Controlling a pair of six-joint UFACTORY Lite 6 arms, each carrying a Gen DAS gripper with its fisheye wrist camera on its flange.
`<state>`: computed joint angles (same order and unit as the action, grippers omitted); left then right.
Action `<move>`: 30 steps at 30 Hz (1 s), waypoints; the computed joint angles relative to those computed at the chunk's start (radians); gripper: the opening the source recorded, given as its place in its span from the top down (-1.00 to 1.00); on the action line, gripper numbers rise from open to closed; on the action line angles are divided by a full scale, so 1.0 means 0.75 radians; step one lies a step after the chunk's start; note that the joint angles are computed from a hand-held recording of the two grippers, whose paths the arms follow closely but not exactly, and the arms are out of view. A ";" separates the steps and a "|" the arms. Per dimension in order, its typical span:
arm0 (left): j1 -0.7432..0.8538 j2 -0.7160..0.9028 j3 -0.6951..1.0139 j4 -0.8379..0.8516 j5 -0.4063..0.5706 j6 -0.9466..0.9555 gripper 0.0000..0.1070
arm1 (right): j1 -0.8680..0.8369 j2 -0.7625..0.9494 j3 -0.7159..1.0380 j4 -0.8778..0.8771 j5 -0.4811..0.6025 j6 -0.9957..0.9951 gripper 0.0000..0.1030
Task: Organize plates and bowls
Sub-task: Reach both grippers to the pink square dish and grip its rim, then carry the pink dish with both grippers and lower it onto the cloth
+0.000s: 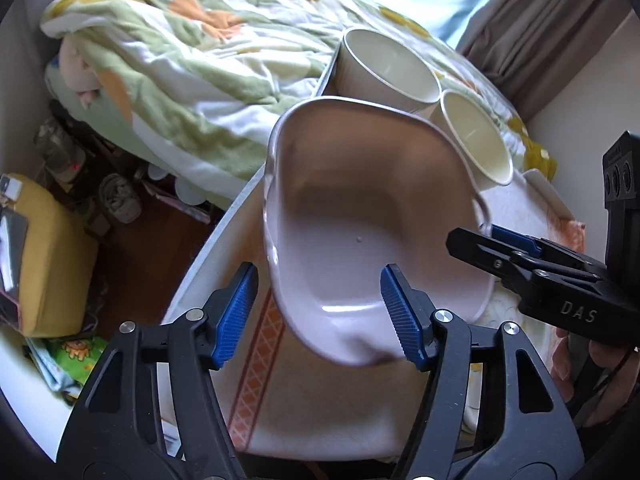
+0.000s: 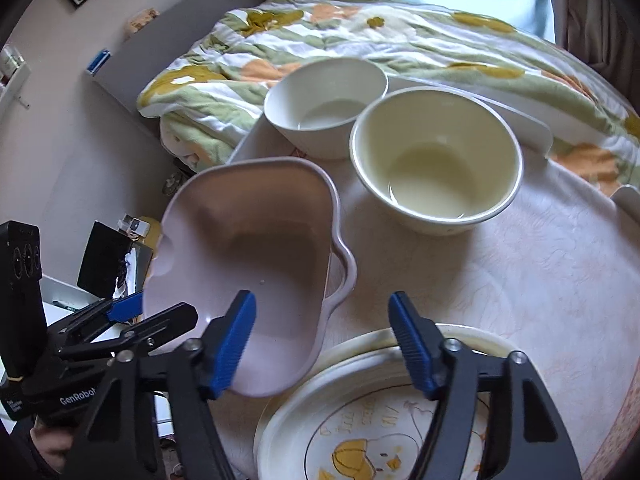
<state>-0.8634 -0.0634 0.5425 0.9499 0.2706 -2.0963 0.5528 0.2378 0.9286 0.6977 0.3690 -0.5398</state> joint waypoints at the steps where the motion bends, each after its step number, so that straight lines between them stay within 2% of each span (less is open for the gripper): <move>1: 0.022 0.020 0.007 0.024 -0.023 0.004 0.06 | 0.009 0.020 0.006 0.000 -0.014 0.013 -0.04; 2: 0.061 0.053 0.014 0.041 -0.068 0.032 0.11 | 0.018 0.040 0.015 -0.004 -0.027 0.030 0.06; 4: 0.118 0.105 0.030 0.024 -0.131 0.109 0.36 | 0.028 0.068 0.027 -0.002 -0.040 0.046 0.19; 5: 0.136 0.129 0.043 -0.025 -0.148 0.180 0.40 | 0.026 0.075 0.023 0.028 -0.045 0.019 0.34; 7: 0.161 0.173 0.072 -0.134 -0.158 0.327 0.59 | 0.033 0.082 0.020 0.051 -0.058 0.010 0.43; 8: 0.169 0.183 0.082 -0.188 -0.151 0.398 0.61 | 0.040 0.081 0.018 0.046 -0.064 0.018 0.57; 11: 0.161 0.178 0.080 -0.165 -0.119 0.394 0.65 | 0.076 0.073 0.021 -0.138 -0.089 0.213 0.73; 14: 0.145 0.157 0.076 -0.197 -0.089 0.441 0.67 | 0.067 0.044 -0.008 -0.087 -0.097 0.182 0.76; 19: 0.074 0.032 0.083 -0.321 0.060 0.553 0.67 | 0.097 -0.082 -0.072 -0.169 -0.112 0.283 0.77; 24: -0.056 -0.096 0.181 -0.358 0.292 0.576 0.67 | 0.040 -0.332 -0.189 -0.161 -0.043 0.261 0.77; 30: -0.289 0.018 0.502 -0.300 0.552 0.494 0.67 | -0.182 -0.724 -0.351 -0.121 0.135 0.132 0.77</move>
<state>-1.0802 -0.0499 0.9188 0.7248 0.6843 -1.7261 0.4164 -0.3051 0.6651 0.6067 0.4705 -0.4409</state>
